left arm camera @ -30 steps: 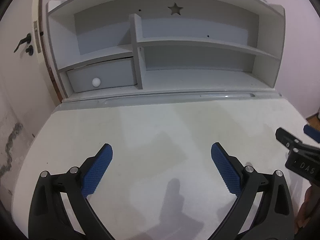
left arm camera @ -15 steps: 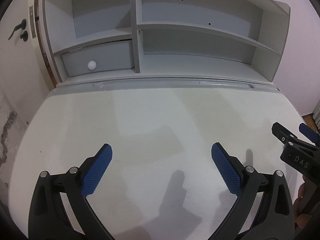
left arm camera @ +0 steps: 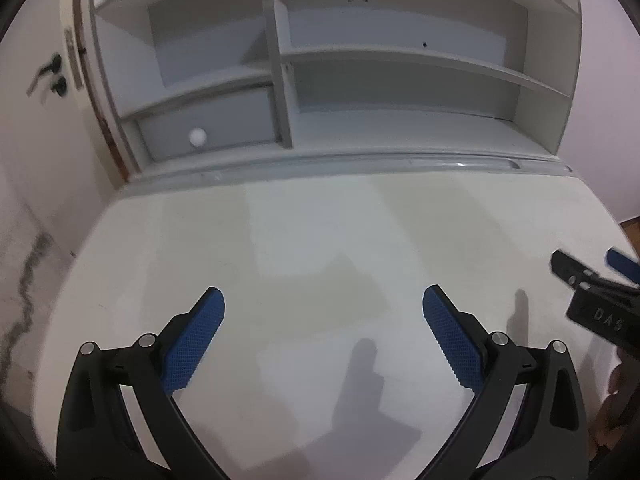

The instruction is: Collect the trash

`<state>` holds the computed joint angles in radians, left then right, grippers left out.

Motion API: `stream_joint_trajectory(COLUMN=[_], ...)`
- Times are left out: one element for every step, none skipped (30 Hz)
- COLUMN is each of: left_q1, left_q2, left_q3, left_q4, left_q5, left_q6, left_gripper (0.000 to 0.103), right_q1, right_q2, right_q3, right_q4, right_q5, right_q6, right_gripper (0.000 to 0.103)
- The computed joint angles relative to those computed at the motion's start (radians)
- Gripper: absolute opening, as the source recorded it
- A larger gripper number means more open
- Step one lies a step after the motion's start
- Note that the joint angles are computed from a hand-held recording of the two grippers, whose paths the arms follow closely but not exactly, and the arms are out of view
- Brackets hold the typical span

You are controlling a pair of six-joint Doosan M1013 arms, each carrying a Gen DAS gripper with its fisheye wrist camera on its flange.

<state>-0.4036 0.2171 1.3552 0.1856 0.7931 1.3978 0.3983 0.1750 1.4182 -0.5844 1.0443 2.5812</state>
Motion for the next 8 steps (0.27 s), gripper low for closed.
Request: stream_joint_trajectory(left_q1=[0.003, 0.004, 0.008, 0.014, 0.017, 0.02, 0.023, 0.027], left_q2=[0.01, 0.02, 0.031, 0.04, 0.048, 0.056, 0.065, 0.066], left_q3=[-0.013, -0.025, -0.038, -0.048, -0.055, -0.063, -0.072, -0.073], left_q4=[-0.012, -0.015, -0.032, -0.055, -0.069, -0.077, -0.09, -0.101], left_q5=[0.027, 0.053, 0.079, 0.097, 0.111, 0.13, 0.151, 0.148], left_q6=[0.005, 0.004, 0.018, 0.039, 0.054, 0.063, 0.076, 0.081], left_gripper=[0.096, 0.096, 0.096, 0.096, 0.096, 0.096, 0.097, 0.097], right_q1=[-0.002, -0.005, -0.009, -0.013, -0.019, -0.022, -0.024, -0.024], right_q2=[0.002, 0.005, 0.008, 0.012, 0.014, 0.014, 0.014, 0.014], right_q3=[-0.002, -0.005, -0.009, -0.014, -0.015, -0.014, -0.013, -0.013], right_q4=[0.014, 0.029, 0.048, 0.069, 0.09, 0.1, 0.105, 0.1], right_q5=[0.009, 0.021, 0.035, 0.05, 0.059, 0.063, 0.069, 0.076], right_q6=[-0.005, -0.013, -0.023, -0.037, -0.051, -0.056, -0.058, -0.055], right_gripper=[0.096, 0.096, 0.096, 0.096, 0.096, 0.096, 0.096, 0.096])
